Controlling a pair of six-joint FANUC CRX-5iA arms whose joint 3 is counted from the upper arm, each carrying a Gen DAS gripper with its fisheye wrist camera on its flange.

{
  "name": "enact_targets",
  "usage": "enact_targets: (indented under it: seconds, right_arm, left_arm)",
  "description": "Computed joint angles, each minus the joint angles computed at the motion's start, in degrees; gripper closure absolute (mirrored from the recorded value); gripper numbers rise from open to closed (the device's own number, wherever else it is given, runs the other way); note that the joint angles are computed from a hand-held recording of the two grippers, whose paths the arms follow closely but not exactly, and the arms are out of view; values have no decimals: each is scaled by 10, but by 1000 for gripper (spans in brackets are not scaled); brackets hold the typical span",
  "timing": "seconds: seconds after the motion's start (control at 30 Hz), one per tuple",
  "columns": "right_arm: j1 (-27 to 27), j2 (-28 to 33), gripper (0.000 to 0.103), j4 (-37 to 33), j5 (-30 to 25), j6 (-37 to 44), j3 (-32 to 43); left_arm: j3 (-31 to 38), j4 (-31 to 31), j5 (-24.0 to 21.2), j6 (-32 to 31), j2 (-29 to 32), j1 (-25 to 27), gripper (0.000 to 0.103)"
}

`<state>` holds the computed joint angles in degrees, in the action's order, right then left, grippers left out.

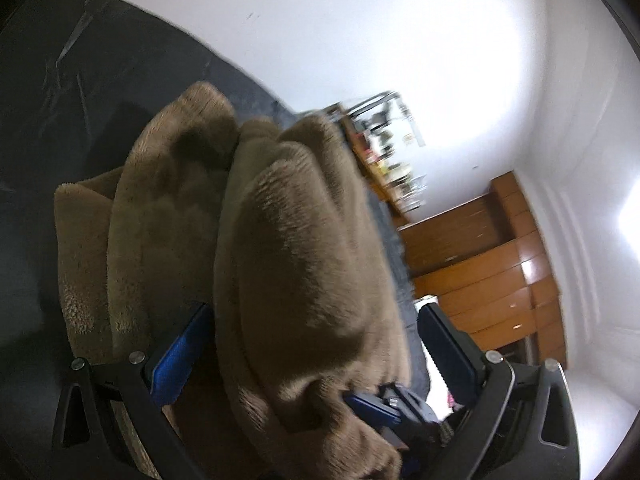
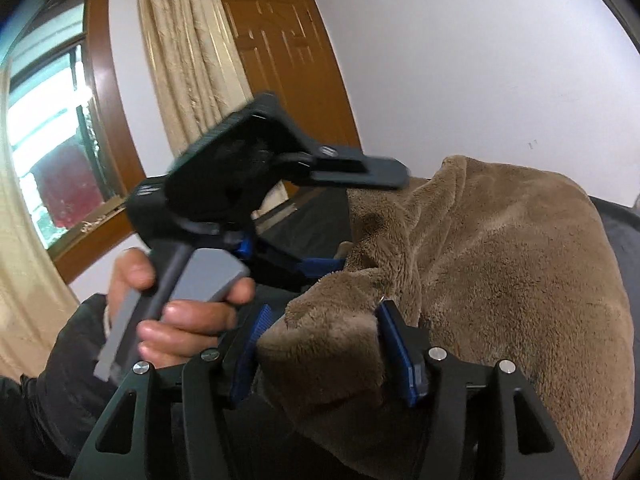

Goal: Fold clothes
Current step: 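Grasp the folded edge with the left gripper while the right gripper presses it down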

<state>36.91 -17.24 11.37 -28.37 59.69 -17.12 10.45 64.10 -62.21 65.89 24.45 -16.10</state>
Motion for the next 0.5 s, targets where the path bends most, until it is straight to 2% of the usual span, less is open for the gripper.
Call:
enact_targets:
  seconds: [0.07, 0.23, 0.3, 0.4, 0.43, 0.5]
  right_arm:
    - [2, -9, 45, 21, 11, -10, -17]
    - [21, -39, 45, 123, 38, -72, -79]
    - [21, -44, 45, 125, 36, -70, -83]
    - [27, -46, 44, 130, 36, -84, -83]
    - [28, -47, 39, 130, 36, -86, -82]
    - [29, -51, 35, 130, 41, -88, -85]
  left_arm:
    - [13, -28, 0, 25, 3, 1, 1]
    - [21, -65, 3, 56, -3, 5, 1]
    - [20, -73, -4, 61, -7, 7, 1]
    - [56, -100, -21, 79, 8, 0, 1]
    - [74, -115, -24, 86, 14, -4, 1]
    - [114, -139, -36, 104, 32, -12, 12]
